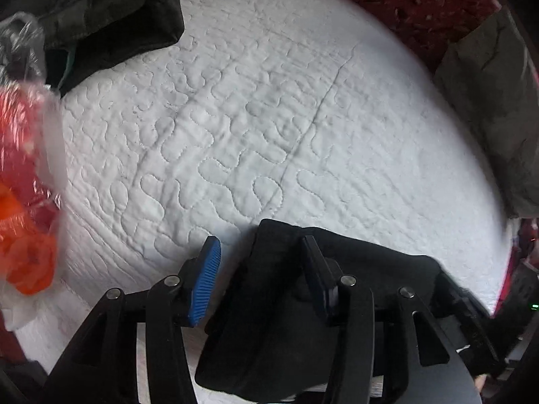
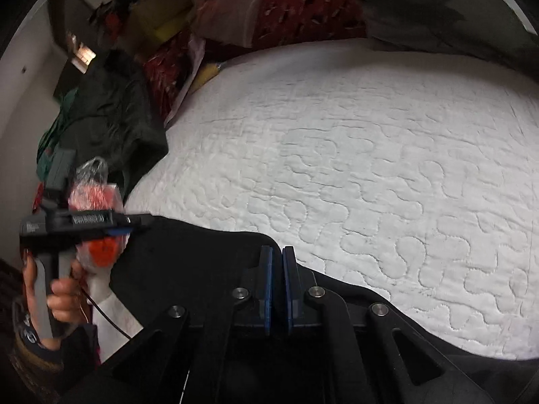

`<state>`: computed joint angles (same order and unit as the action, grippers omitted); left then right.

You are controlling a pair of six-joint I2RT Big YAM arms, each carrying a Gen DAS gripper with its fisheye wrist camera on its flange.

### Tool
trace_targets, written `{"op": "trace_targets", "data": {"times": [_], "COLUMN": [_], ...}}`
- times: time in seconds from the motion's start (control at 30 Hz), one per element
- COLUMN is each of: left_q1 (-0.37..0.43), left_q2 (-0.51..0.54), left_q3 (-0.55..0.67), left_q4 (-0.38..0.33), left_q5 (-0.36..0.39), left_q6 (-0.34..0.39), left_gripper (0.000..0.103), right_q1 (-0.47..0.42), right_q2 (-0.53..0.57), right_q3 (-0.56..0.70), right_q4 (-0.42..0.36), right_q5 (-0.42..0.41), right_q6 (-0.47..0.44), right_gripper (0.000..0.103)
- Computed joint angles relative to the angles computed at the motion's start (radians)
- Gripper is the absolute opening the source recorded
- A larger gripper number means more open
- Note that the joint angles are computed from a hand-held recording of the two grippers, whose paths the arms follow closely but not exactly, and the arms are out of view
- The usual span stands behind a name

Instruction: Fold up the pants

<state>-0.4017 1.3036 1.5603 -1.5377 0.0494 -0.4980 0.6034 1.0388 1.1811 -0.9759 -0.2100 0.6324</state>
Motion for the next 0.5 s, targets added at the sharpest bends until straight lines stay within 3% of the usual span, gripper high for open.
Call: {"op": "trace_targets", "data": {"times": [0.07,0.2,0.27,0.33,0.4,0.47,0.5], "left_q1": [0.048,0.189,0.193,0.133,0.005,-0.117,-0.178], "left_q2": [-0.059,-0.161,-0.195,-0.224,-0.247,-0.249,-0.257], "left_q3": [-0.030,-0.073,-0.079,-0.074,-0.073,-0.079,-0.093], "left_q4": [0.039,0.050,0.037,0.006,-0.012,-0.010,-0.002], "left_q5": [0.073,0.220,0.237,0.187,0.124,0.110,0.116], "left_q6": [-0.017,-0.092,-0.111,-0.091,-0.110,-0.159,-0.190], "left_gripper": [0.048,0.048,0.048,0.048,0.049,0.051,0.051], "right_q1": [0.002,-0.033,-0.051,-0.085,-0.138,-0.226,-0.312], "right_q2": [0.000,-0.095,-0.157,-0.249,-0.348,-0.451,-0.506], "right_q3": [0.001,-0.040,-0.062,-0.094,-0.127,-0.157,-0.166], "right_q4": [-0.022,0.018,0.009,-0.020,-0.064,-0.129,-0.188], "right_q5": [-0.008,-0.054,-0.065,-0.091,-0.113,-0.144,-0.173], "right_q6": [0.012,0.082,0.103,0.120,0.133,0.127,0.100], "right_gripper": [0.013,0.025,0.028,0.028,0.029,0.031,0.035]}}
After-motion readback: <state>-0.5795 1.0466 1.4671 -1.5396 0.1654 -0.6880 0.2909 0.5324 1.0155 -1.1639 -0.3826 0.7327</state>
